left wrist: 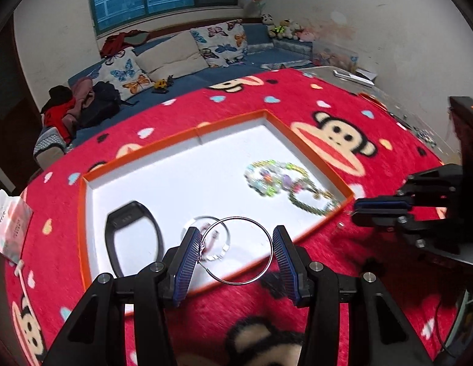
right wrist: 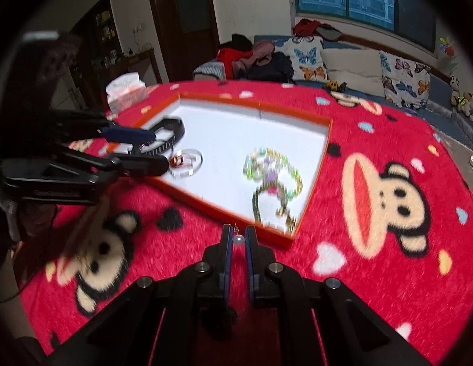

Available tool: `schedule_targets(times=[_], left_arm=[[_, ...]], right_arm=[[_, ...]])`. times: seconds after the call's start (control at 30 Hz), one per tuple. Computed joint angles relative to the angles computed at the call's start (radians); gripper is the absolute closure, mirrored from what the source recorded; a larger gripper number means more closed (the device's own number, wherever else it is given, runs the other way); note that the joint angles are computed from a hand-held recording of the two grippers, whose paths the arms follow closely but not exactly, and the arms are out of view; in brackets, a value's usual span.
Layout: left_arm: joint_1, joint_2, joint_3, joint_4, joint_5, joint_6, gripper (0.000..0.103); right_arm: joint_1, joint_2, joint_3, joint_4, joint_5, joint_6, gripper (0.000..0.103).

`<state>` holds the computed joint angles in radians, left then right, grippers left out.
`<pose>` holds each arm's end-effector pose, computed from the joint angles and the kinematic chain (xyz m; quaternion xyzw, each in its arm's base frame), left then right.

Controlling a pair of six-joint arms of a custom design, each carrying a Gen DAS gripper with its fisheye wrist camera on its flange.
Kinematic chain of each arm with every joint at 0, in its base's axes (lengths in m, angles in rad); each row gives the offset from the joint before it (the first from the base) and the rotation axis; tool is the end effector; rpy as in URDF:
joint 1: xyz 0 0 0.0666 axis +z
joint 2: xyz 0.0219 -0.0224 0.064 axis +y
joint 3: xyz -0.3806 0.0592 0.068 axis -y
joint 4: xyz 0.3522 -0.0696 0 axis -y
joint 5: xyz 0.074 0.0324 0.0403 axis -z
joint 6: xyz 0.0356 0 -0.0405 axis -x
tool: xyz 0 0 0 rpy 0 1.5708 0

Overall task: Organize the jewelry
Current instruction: 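Open the left gripper over the tray while the right gripper releases the pearl earring inside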

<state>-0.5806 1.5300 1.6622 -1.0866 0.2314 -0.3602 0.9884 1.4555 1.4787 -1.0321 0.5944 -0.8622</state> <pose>0.4017 -0.2738 0.4713 0.4602 0.8278 -0.1425 0.2874 0.2660 0.3669 0.4370 0.0231 0.9220 0.0425 0.3842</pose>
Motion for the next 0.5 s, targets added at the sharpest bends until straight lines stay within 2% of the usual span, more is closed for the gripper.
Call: schedule_targets(times=[0.17, 0.5], left_arm=[[0.012, 0.075, 0.074, -0.031, -0.016, 0.012, 0.051], [0.026, 0.159, 0.126, -0.047, -0.034, 0.022, 0.050]], right_arm=[[-0.041, 0.017, 0.028, 0.018, 0.005, 0.031, 0.093], [-0.099, 0.050, 0.034, 0.014, -0.039, 0.030, 0.093]])
